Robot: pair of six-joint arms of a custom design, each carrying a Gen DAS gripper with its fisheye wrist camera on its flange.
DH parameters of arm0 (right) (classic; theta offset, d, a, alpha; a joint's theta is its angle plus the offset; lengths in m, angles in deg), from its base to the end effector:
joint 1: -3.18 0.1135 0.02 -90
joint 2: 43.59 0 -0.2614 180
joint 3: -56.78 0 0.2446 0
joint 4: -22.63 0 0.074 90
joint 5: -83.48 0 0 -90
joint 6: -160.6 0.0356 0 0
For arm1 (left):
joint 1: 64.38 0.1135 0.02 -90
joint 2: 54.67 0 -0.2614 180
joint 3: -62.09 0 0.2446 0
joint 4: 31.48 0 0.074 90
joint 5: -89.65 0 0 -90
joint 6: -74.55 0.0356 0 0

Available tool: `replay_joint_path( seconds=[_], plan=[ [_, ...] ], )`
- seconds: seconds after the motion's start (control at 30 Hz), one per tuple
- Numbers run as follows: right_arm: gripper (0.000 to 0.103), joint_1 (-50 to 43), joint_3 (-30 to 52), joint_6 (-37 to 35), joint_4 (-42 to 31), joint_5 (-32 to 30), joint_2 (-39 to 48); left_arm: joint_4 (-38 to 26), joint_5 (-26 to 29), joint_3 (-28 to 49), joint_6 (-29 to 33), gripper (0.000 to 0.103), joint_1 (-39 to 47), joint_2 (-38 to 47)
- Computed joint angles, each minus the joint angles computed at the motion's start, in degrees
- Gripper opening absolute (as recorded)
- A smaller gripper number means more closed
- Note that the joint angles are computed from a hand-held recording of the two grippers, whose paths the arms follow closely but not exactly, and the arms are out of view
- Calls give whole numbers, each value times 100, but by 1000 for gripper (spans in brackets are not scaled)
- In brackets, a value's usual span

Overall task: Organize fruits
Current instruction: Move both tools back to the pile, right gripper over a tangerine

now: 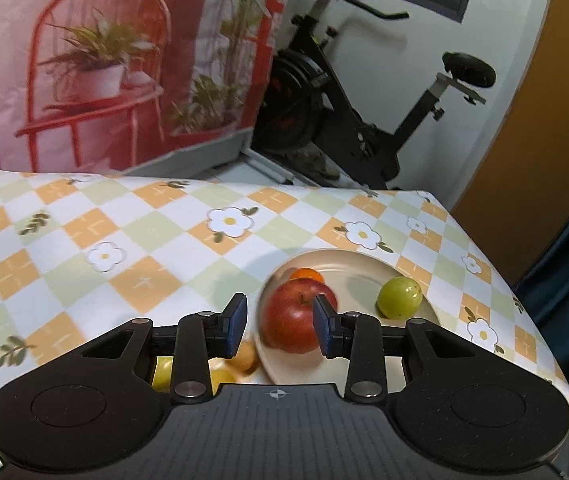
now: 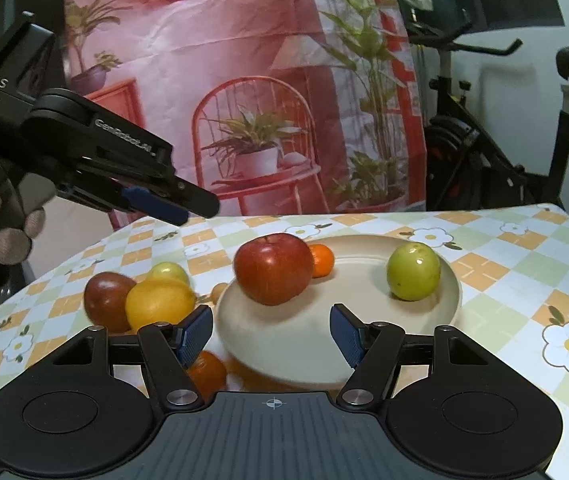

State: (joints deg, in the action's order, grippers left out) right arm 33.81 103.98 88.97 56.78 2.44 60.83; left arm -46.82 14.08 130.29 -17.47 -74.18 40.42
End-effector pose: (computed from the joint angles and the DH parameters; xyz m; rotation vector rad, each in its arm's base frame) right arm 0.2764 0.1572 0.1182 -0.1099 1.9874 0.4032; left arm 0.3352 -0.0669 0.1903 0.2857 2.2939 -0.3959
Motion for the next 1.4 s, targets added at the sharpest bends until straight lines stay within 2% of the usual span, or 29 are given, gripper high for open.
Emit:
replay_joint_path(
  seconds=[0.27, 0.5, 0.67, 0.9, 1.07, 1.4],
  plan=[
    [62, 0, -185, -55, 281, -188, -19, 403, -303, -1201, 21, 38, 272, -1184],
    [62, 86, -185, -188, 159, -188, -72, 364, -347, -1927, 81, 38, 611, -2023],
    [62, 125, -188, -275, 69, -241, -123, 243, -171, -2234, 86, 38, 899, -2379],
    [62, 58, -299, -159, -131, -632, -311, 175, -171, -2688, 34, 39, 1007, -2928],
    [62, 117, -427, -220, -57, -736, -392, 147, -386, -3007, -94, 44, 902, -3354],
    [62, 168, -530, -264, 0, -835, -476, -130, -778, -3362, 156, 45, 518, -4068]
  ],
)
